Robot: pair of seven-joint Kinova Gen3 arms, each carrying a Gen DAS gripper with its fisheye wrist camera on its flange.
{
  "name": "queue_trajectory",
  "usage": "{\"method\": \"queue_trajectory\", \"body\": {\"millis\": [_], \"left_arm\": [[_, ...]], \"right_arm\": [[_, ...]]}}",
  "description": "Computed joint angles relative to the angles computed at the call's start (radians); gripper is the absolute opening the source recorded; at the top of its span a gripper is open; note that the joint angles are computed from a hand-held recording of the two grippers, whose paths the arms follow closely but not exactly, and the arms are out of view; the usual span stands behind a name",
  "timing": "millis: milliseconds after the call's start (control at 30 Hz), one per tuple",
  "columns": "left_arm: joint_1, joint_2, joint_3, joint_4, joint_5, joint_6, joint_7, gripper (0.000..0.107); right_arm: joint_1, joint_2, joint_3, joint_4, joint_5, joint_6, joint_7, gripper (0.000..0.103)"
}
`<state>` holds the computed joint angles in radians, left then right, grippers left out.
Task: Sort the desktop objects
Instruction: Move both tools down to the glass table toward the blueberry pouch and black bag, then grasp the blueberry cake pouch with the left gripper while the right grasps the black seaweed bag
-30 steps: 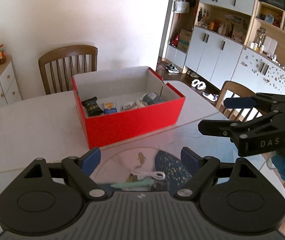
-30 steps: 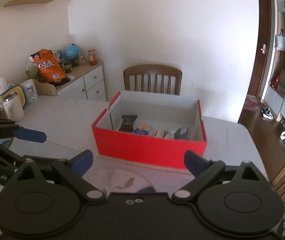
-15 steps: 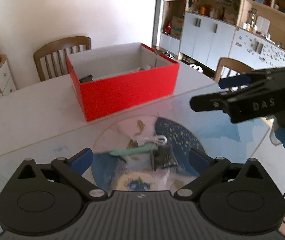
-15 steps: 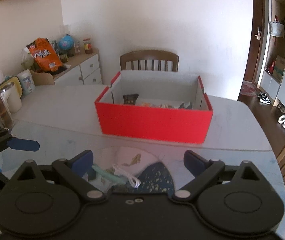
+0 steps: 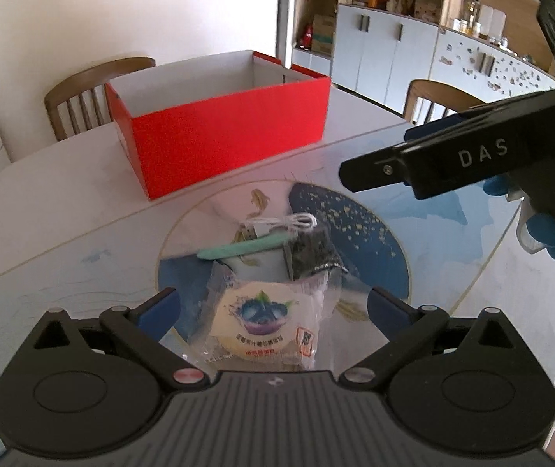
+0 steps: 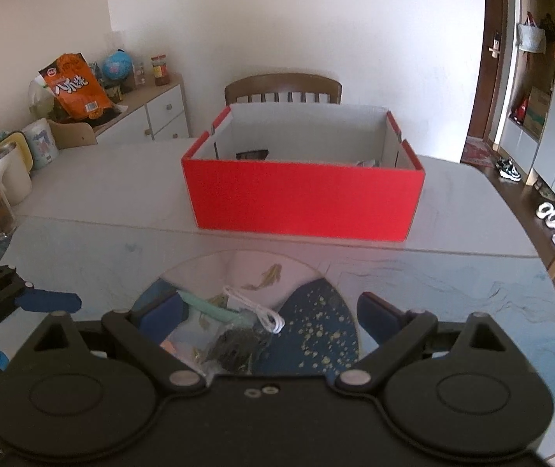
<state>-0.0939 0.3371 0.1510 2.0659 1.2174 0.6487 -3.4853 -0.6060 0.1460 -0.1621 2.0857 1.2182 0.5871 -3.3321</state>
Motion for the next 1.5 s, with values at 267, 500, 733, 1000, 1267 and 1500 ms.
{"method": "queue_trajectory", "body": {"millis": [267,500,733,1000,1267,1500], "left_arm": [[-0.01,0.073,0.015,-0.03,0.0,-0.006,-0.042,0.103],[-0.019,0.134,0.04,-0.088,-0.064,0.004,-0.007,0.103],[-0.046,0.182,0.083,-0.116,-0.113,0.013,-0.001,0.103],[-0.055,0.218,0.114,-0.134,-0.138,-0.012,0.02,0.103],[-0.071,0.234,0.143,-0.131,-0.138,-0.036,0.023,0.103],[-0.082,0.231,0.156,-0.112,-0.109,-0.056,-0.015,0.103]], "right_arm": [[-0.023,0.051,0.011,-0.01,0.004,-0.002,-0.048,0.096],[-0.031,0.086,0.033,-0.006,0.035,-0.022,-0.125,0.096],[-0.038,0.133,0.052,-0.018,0.057,-0.039,-0.202,0.096],[-0.059,0.202,0.085,-0.067,0.011,-0.037,-0.203,0.092],[-0.095,0.258,0.119,-0.125,-0.1,0.002,-0.144,0.085],[-0.125,0.278,0.156,-0.15,-0.169,0.014,-0.073,0.078]]}}
